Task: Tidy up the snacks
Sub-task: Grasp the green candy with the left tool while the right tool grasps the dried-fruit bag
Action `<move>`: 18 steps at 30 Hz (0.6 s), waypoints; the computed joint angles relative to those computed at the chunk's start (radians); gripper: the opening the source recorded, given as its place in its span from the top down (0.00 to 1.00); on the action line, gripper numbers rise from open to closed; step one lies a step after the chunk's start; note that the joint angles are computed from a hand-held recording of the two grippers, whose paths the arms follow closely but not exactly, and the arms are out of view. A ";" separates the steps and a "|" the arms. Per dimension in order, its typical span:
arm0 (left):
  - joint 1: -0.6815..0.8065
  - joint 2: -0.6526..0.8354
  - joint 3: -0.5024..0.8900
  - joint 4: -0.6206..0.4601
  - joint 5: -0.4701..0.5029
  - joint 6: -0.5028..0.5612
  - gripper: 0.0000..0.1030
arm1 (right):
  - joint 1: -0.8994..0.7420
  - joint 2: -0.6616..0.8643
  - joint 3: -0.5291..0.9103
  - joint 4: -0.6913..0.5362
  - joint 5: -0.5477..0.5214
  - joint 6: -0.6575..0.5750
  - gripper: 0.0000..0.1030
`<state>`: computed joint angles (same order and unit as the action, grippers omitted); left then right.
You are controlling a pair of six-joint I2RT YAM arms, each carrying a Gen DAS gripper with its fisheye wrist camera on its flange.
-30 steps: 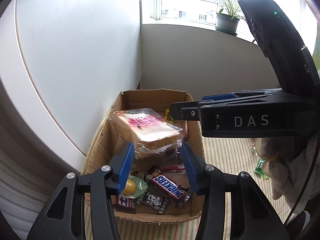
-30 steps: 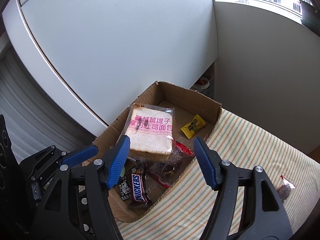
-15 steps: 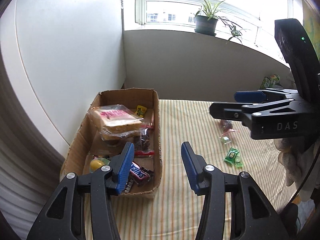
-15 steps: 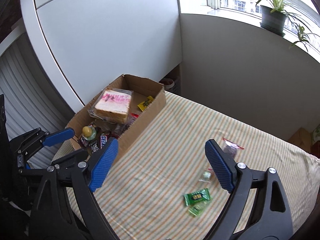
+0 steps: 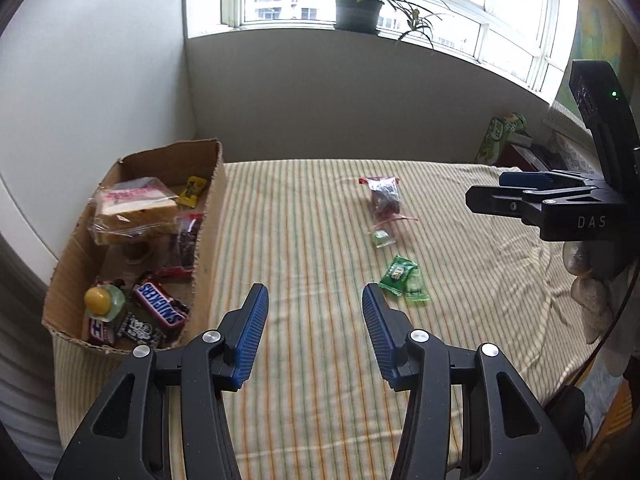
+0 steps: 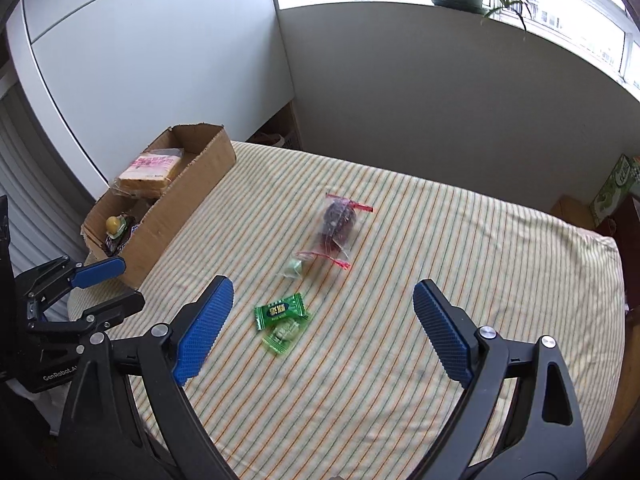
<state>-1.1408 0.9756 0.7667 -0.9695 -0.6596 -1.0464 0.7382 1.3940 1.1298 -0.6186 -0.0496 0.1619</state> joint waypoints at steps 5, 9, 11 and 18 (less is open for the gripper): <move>0.032 0.076 -0.021 0.110 0.061 0.072 0.54 | -0.042 -0.008 -0.094 0.059 -0.076 0.012 0.10; 0.068 0.114 -0.024 0.174 0.104 0.135 0.54 | -0.071 0.023 -0.111 0.089 -0.122 0.023 0.15; 0.085 0.124 -0.026 0.203 0.117 0.156 0.54 | -0.091 0.050 -0.096 0.094 -0.150 0.024 0.16; 0.140 0.175 -0.043 0.312 0.179 0.226 0.54 | -0.146 0.176 0.023 0.102 -0.226 0.056 0.16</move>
<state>-1.0011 1.1509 0.7238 -0.6576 -0.4801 -0.8202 0.5919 1.5705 1.1523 -0.5164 -0.2756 0.2179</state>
